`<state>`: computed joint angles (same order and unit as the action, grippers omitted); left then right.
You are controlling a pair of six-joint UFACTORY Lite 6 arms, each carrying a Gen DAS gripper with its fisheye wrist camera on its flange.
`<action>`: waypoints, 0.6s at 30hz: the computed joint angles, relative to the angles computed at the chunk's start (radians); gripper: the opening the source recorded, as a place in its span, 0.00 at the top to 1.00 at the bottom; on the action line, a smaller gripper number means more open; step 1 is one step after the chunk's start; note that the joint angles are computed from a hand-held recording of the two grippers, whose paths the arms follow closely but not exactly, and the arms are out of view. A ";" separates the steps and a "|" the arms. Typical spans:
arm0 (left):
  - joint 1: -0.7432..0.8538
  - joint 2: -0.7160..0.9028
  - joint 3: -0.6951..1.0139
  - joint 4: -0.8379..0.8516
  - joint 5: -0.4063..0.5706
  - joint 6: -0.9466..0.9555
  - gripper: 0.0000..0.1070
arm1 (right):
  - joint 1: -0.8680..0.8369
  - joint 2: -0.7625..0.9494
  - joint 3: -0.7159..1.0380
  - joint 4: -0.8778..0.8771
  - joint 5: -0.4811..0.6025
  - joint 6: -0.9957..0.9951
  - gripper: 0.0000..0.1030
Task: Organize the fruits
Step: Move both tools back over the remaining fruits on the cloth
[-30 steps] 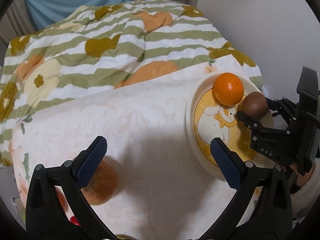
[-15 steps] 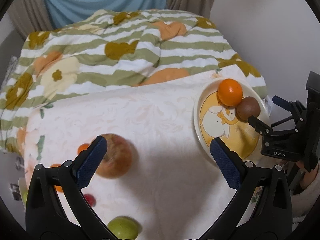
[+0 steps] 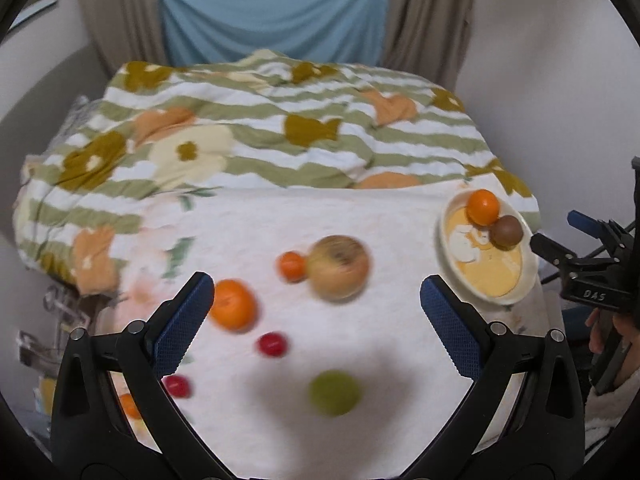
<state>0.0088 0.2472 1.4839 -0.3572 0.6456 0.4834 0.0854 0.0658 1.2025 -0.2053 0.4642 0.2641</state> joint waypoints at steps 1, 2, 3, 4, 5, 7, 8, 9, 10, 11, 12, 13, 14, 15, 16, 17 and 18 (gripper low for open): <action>0.049 -0.024 -0.020 -0.033 0.009 0.049 0.04 | 0.047 -0.006 0.010 -0.028 0.017 0.062 0.01; 0.086 -0.041 -0.034 -0.057 0.017 0.086 0.04 | 0.074 -0.004 0.020 -0.048 0.027 0.100 0.01; 0.147 -0.053 -0.043 -0.094 0.036 0.145 0.04 | 0.109 -0.003 0.031 -0.077 0.039 0.149 0.01; 0.184 -0.056 -0.045 -0.115 0.048 0.180 0.04 | 0.167 0.002 0.047 -0.136 0.054 0.236 0.01; 0.226 -0.059 -0.047 -0.138 0.060 0.220 0.04 | 0.197 0.010 0.059 -0.169 0.063 0.281 0.01; 0.323 -0.050 -0.040 -0.193 0.095 0.318 0.04 | 0.281 0.035 0.093 -0.243 0.088 0.390 0.01; 0.361 -0.041 -0.031 -0.212 0.112 0.357 0.04 | 0.321 0.053 0.114 -0.266 0.101 0.431 0.01; 0.412 -0.026 -0.021 -0.238 0.131 0.413 0.04 | 0.356 0.069 0.132 -0.285 0.114 0.469 0.01; 0.445 -0.011 -0.010 -0.255 0.144 0.452 0.04 | 0.401 0.100 0.164 -0.309 0.131 0.517 0.01; 0.479 0.006 0.002 -0.272 0.157 0.494 0.04 | 0.421 0.120 0.181 -0.318 0.139 0.538 0.01; 0.517 0.033 0.021 -0.288 0.170 0.544 0.04 | 0.451 0.145 0.206 -0.336 0.155 0.574 0.01; 0.542 0.053 0.034 -0.299 0.178 0.579 0.04 | 0.488 0.182 0.237 -0.353 0.170 0.616 0.01; 0.567 0.083 0.058 -0.307 0.191 0.613 0.04 | 0.508 0.203 0.256 -0.358 0.179 0.635 0.01; 0.595 0.120 0.085 -0.318 0.204 0.657 0.04 | 0.537 0.239 0.287 -0.368 0.193 0.667 0.01; 0.613 0.149 0.107 -0.322 0.214 0.684 0.04 | 0.559 0.270 0.313 -0.377 0.204 0.693 0.01; 0.629 0.178 0.129 -0.325 0.224 0.708 0.04 | 0.576 0.290 0.329 -0.385 0.213 0.715 0.01; 0.645 0.213 0.154 -0.328 0.235 0.737 0.04 | 0.597 0.318 0.354 -0.396 0.227 0.741 0.01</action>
<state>0.6542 0.4600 1.6381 -0.6857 0.8804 1.2208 0.6827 0.3837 1.5568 -0.6010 0.6908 1.0051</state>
